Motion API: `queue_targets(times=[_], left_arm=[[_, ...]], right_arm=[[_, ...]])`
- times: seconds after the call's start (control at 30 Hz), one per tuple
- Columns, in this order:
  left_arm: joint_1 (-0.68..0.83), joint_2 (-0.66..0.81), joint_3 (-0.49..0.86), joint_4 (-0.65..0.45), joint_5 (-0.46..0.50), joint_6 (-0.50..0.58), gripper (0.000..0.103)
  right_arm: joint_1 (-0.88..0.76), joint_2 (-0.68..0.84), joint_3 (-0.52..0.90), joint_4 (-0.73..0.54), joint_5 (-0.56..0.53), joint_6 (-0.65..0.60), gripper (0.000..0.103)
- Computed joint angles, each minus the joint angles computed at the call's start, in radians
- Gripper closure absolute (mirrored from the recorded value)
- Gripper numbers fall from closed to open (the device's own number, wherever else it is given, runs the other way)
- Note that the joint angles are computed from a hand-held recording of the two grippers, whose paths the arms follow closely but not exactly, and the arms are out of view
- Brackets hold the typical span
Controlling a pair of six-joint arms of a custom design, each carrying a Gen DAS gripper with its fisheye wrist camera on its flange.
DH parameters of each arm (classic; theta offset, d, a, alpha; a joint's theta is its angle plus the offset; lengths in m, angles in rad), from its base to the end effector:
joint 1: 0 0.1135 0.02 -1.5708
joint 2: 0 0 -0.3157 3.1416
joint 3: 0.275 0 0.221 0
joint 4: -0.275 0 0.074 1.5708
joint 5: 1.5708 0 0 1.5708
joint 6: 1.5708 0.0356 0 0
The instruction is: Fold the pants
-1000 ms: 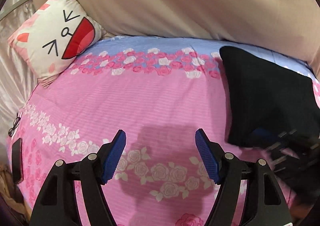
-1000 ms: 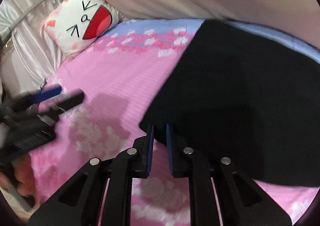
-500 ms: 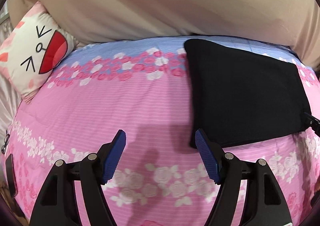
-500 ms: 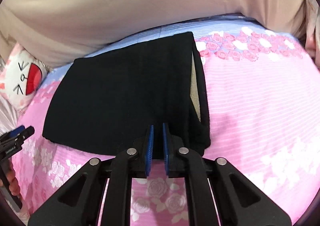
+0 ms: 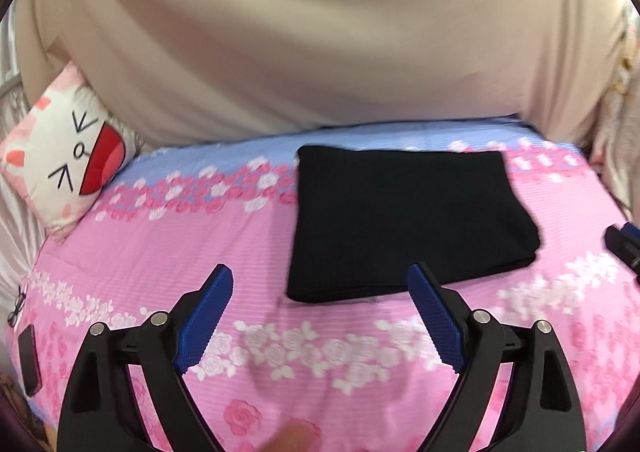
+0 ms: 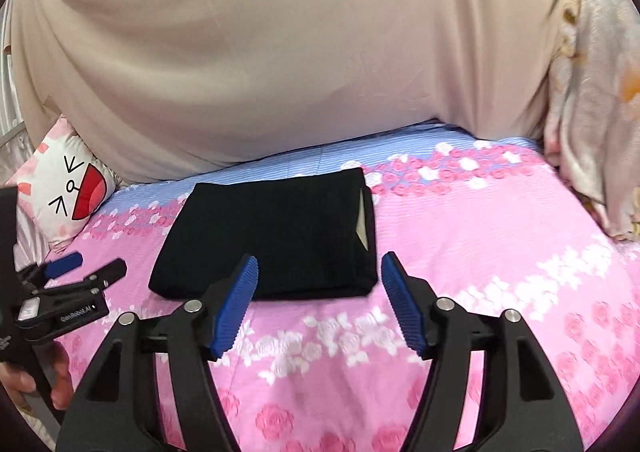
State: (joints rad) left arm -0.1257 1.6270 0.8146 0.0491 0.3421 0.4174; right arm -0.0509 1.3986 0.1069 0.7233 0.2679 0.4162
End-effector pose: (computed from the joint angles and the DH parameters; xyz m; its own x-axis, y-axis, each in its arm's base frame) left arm 0.3014 -0.0501 0.2412 -0.4816 0.4458 -0.7545 0.6058 0.7915 0.0809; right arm 0.1728 -0.0182 0.1783 -0.3818 0.4098 -0.8284 0.4660 0.8594 0.2104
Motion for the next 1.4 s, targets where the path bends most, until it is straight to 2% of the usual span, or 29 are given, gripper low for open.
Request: queue_targets(times=[0.27, 0.33, 0.67, 0.87, 1.0, 1.4], left_arm=[[0.007, -0.196, -0.136, -0.029, 0.064, 0.024, 0.016], [0.022, -0.212, -0.152, -0.037, 0.077, 0.034, 0.016], [0.09, -0.234, -0.18, -0.07, 0.123, 0.075, 0.016], [0.119, -0.223, -0.18, -0.075, 0.128, 0.091, 0.016], [0.128, -0.214, -0.19, -0.055, 0.118, 0.093, 0.016], [0.144, -0.188, -0.188, -0.037, 0.112, 0.091, 0.016]], right_arm=[[0.256, -0.139, -0.037, -0.123, 0.233, 0.109, 0.031], [0.324, -0.146, -0.039, -0.149, 0.29, 0.144, 0.025], [0.514, -0.156, 0.001, -0.275, 0.465, 0.272, 0.024], [0.551, -0.114, 0.022, -0.301, 0.506, 0.321, 0.021], [0.594, -0.063, 0.066, -0.366, 0.561, 0.399, 0.018], [0.624, 0.063, 0.159, -0.465, 0.62, 0.488, 0.014]])
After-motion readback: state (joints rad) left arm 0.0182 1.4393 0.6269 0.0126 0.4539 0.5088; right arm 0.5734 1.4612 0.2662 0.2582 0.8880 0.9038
